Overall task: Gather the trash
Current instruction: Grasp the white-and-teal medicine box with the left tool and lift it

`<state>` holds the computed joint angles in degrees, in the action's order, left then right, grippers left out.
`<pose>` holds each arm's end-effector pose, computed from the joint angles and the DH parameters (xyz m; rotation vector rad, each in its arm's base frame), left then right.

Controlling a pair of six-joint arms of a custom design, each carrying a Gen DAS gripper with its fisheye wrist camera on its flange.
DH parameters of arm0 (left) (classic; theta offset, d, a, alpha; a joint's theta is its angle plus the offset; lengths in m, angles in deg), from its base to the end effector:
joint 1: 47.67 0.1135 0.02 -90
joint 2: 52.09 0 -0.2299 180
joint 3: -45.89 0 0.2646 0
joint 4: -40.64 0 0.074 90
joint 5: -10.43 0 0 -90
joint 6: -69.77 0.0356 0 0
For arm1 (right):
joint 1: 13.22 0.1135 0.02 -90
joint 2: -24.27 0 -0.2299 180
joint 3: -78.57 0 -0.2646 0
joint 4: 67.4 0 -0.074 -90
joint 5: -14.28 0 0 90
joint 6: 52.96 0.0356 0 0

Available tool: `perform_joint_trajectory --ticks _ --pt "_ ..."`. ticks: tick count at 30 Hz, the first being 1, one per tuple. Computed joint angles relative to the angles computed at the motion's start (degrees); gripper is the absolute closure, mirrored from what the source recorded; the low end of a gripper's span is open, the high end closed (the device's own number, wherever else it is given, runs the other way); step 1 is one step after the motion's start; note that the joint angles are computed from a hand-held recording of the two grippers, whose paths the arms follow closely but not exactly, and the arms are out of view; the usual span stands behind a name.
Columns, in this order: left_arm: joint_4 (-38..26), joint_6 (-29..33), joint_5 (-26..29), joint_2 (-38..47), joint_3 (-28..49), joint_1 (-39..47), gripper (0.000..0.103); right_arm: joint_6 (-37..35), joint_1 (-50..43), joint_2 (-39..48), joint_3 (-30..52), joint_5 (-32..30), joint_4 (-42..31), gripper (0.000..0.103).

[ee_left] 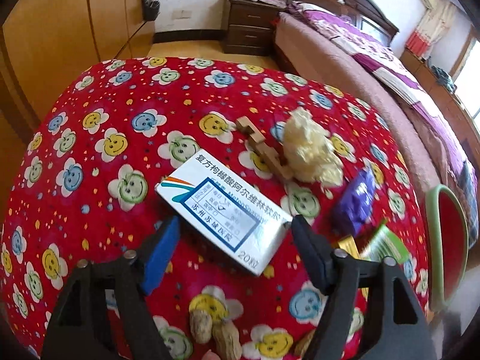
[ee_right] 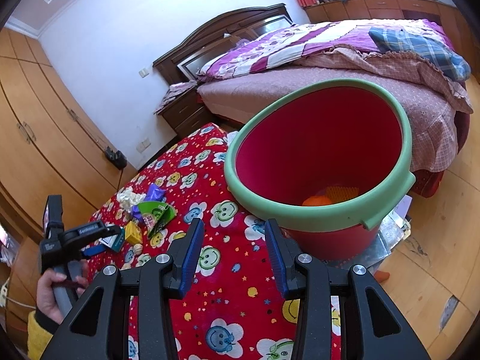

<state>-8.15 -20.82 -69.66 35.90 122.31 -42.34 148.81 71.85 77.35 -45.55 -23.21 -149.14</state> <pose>0.3243 0.0241 0.1954 -0.0750 2.6110 -0.1976 0.0423 0.1615 0.2163 0.6198 2.1494 0.3754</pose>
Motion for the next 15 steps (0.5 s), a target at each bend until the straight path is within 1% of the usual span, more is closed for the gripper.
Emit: perform_joint_trajectory --ticks 6,9,13,15 --pt "1.4 -2.1 -5.1 5.7 5.0 -2.9 0.026 0.8 0.0 -0.9 -0.8 -0.1 -0.4 0.060" --pt "1.5 -1.0 -6.7 7.4 6.6 -2.8 0.026 0.5 -0.3 -1.6 -1.4 -0.3 -0.1 0.060" --pt "3.0 0.2 -10.2 9.7 8.1 -3.6 0.026 0.2 -0.6 -2.3 -2.1 -0.6 0.3 0.060" --pt "3.3 0.6 -10.9 10.9 9.0 -3.6 0.026 -0.2 -0.9 -2.8 -2.5 -0.8 0.7 0.060"
